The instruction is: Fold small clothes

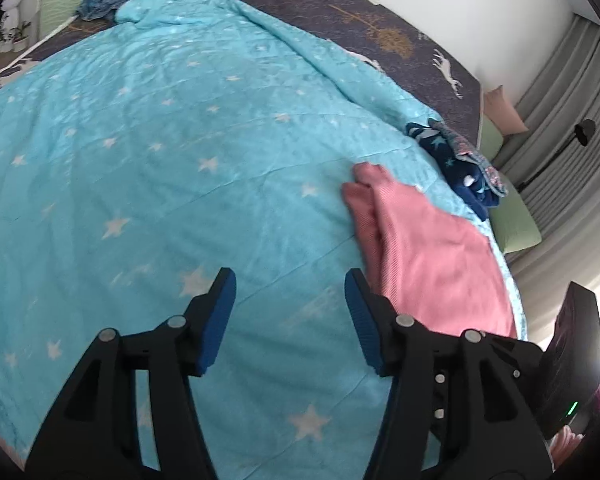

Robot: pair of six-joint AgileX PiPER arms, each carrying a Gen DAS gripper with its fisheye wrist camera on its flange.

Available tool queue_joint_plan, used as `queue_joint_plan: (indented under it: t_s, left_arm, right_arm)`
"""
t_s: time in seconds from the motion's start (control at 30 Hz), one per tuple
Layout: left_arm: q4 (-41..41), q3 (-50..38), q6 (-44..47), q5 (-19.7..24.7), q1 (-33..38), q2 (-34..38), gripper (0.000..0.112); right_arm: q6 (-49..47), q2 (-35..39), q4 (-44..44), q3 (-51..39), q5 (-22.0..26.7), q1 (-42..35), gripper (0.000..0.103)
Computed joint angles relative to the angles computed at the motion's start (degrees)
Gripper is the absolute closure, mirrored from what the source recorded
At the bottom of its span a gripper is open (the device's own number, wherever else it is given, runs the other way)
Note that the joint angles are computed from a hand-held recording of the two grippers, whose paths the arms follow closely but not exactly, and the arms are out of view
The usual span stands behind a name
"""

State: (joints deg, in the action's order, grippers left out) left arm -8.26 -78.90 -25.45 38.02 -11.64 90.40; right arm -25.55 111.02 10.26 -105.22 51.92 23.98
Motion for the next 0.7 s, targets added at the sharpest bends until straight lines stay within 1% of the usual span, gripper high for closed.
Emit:
queue_joint_plan:
  t_s: [0.03, 0.07, 0.1, 0.17, 0.23, 0.27, 0.3, 0.33, 0.4, 0.43, 0.47, 0.5, 0.53, 0.57, 0.63, 0.7]
  left_arm:
    - [-1.9, -1.2, 1.9, 0.1, 0.1, 1.0, 0.053]
    - [-5.6, -3.4, 5.7, 0.8, 0.6, 3.0, 0.052]
    - [-8.3, -5.3, 8.1, 1.7, 0.8, 4.7, 0.052]
    - [-16.6, -10.8, 14.9, 4.5, 1.9, 9.6, 0.052]
    - [-23.4, -16.8, 18.9, 8.1, 3.0, 14.9, 0.051]
    - [-28.4, -20.8, 21.4, 10.5, 3.7, 18.6, 0.051]
    - [-31.8, -24.3, 22.4, 12.7, 4.3, 21.8, 0.051]
    - [-33.5, -28.1, 21.4, 14.6, 4.6, 24.9, 0.051]
    - [-32.2, -35.0, 16.4, 17.5, 4.2, 30.1, 0.052]
    - [-31.0, -37.6, 14.7, 18.5, 3.9, 31.8, 0.056]
    - [-30.4, -40.3, 13.9, 19.5, 3.6, 33.7, 0.082]
    - [-30.4, -42.1, 13.5, 20.2, 3.5, 34.9, 0.098]
    - [-30.7, -43.2, 13.0, 20.6, 3.5, 35.6, 0.098]
    - [-30.4, -43.1, 12.1, 19.8, 3.2, 35.3, 0.099]
    - [-27.8, -44.1, 10.9, 19.1, 2.2, 34.4, 0.099]
    - [-23.2, -48.8, 8.7, 20.6, 0.6, 35.0, 0.1]
  right_arm:
    - [0.2, 0.3, 3.4, -1.4, 2.1, -1.7, 0.094]
    - [0.1, 0.8, 7.3, -2.9, 4.0, -3.8, 0.094]
    - [-0.1, 1.6, 12.5, -4.7, 6.7, -6.7, 0.094]
    - [1.0, 2.0, 18.6, -5.9, 9.8, -10.5, 0.094]
    - [1.6, 2.4, 21.4, -6.8, 11.7, -12.4, 0.094]
    - [1.9, 2.7, 22.0, -7.4, 12.4, -13.0, 0.094]
    - [2.1, 2.7, 22.5, -7.4, 12.6, -13.3, 0.094]
    - [2.0, 2.6, 22.8, -7.1, 12.4, -13.2, 0.094]
    - [1.7, 2.5, 22.9, -7.0, 12.2, -12.9, 0.094]
    - [1.4, 2.4, 23.0, -6.8, 12.1, -12.7, 0.094]
    - [1.0, 2.1, 23.2, -6.3, 11.9, -12.7, 0.094]
    - [0.6, 1.9, 23.5, -6.0, 11.5, -12.7, 0.094]
    - [0.3, 1.7, 23.9, -5.9, 11.4, -12.7, 0.094]
    - [0.0, 1.6, 24.2, -5.7, 11.3, -12.9, 0.094]
    - [-0.6, 1.7, 25.6, -5.6, 11.2, -13.6, 0.094]
    - [-1.7, 1.6, 28.2, -5.5, 11.6, -15.0, 0.094]
